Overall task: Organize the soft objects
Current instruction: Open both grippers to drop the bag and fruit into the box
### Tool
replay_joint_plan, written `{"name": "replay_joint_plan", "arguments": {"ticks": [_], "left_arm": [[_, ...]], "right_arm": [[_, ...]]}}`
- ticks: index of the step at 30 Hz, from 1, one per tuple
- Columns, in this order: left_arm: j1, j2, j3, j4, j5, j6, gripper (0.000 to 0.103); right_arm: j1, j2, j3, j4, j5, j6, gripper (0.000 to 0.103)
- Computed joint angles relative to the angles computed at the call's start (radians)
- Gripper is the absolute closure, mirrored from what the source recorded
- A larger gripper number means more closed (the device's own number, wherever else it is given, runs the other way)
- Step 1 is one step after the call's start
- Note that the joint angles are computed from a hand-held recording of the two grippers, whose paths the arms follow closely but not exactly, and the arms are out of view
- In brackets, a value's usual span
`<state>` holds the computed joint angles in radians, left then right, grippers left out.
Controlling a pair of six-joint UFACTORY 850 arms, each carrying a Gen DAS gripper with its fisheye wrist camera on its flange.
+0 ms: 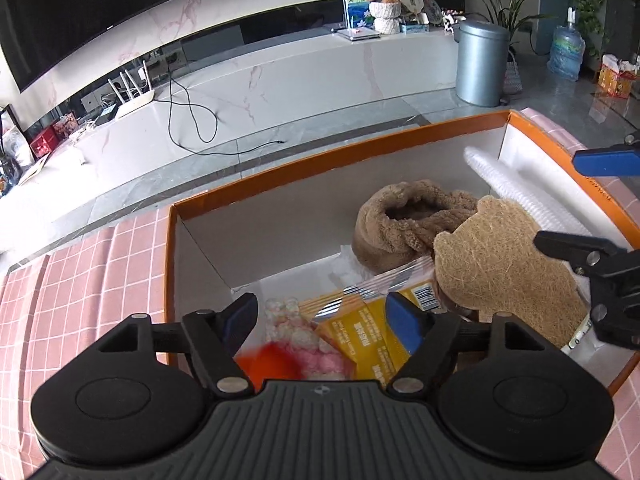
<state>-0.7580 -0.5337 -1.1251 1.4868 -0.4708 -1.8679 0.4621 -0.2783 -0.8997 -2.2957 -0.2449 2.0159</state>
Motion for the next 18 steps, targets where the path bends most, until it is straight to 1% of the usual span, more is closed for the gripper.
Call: {"name": "replay_joint_plan", "arguments": {"ticks": [1, 6, 11, 15, 18], "left_arm": [[-0.001, 0.004, 0.006, 0.028, 0.0, -0.029, 0.016], [-0.013, 0.024, 0.033, 0.155, -0.016, -0.143, 0.015], [-0.025, 0.055, 0.06, 0.23, -0.03, -0.217, 0.015], [-0.038, 0.085, 0.079, 0.261, -0.033, -0.251, 0.015], [-0.051, 0.109, 0.097, 0.29, -0.047, -0.292, 0.015]], "right_arm": [[0.001, 0.002, 0.002, -0.015, -0.003, 0.011, 0.038], [0.005, 0.017, 0.008, -0.05, -0.012, 0.036, 0.036], [0.008, 0.045, 0.027, -0.08, -0.023, 0.072, 0.035], [0.004, 0.078, 0.044, -0.128, -0.015, 0.132, 0.032], [-0.001, 0.113, 0.063, -0.193, -0.004, 0.21, 0.031]]}}
